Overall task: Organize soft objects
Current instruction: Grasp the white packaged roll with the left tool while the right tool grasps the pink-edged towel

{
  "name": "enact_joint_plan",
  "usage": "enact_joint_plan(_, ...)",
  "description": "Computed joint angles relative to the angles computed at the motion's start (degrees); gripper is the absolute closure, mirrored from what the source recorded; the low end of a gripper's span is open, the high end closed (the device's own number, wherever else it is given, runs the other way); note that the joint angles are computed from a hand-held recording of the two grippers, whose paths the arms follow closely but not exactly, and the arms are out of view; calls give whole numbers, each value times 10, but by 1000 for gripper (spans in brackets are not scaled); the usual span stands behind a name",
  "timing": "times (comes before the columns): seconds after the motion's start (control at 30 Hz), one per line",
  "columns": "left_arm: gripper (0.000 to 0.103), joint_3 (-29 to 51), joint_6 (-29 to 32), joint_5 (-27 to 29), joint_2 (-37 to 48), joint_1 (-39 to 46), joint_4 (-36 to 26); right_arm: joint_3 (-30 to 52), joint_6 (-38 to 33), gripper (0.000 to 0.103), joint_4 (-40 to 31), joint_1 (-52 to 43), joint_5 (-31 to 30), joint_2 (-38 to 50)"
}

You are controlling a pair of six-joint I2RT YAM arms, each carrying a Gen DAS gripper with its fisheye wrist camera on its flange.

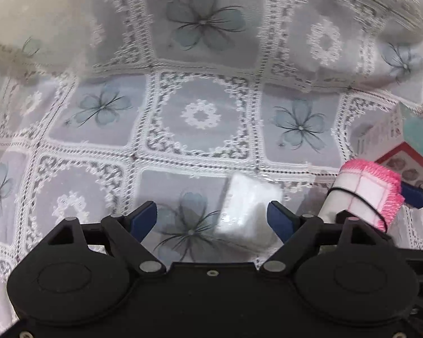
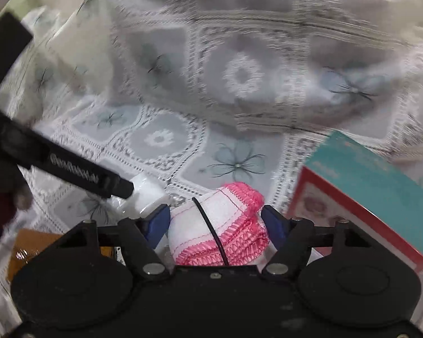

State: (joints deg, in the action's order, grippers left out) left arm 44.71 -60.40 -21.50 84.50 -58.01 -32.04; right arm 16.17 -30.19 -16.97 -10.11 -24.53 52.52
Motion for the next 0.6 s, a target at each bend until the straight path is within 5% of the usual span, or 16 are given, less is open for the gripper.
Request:
enact_joint_plan(0.03, 18, 4, 3, -5, 9, -5, 3, 4, -4, 46, -8, -15, -12, 3)
enact_joint_plan(0.07, 18, 10, 7, -8, 21, -9, 5, 7, -6, 70, -11, -23, -16, 7)
enact_joint_plan(0.23, 18, 23, 14, -12, 63, -20, 13, 22, 2, 61, -3, -36, -14, 55)
enact_joint_plan(0.43, 17, 28, 46, 7, 92, -7, 36, 2, -16, 26, -1, -33, -2, 8)
enact_joint_plan(0.6, 27, 27, 63, 18, 111, -3, 56, -13, -37, 21, 0, 0, 24, -21)
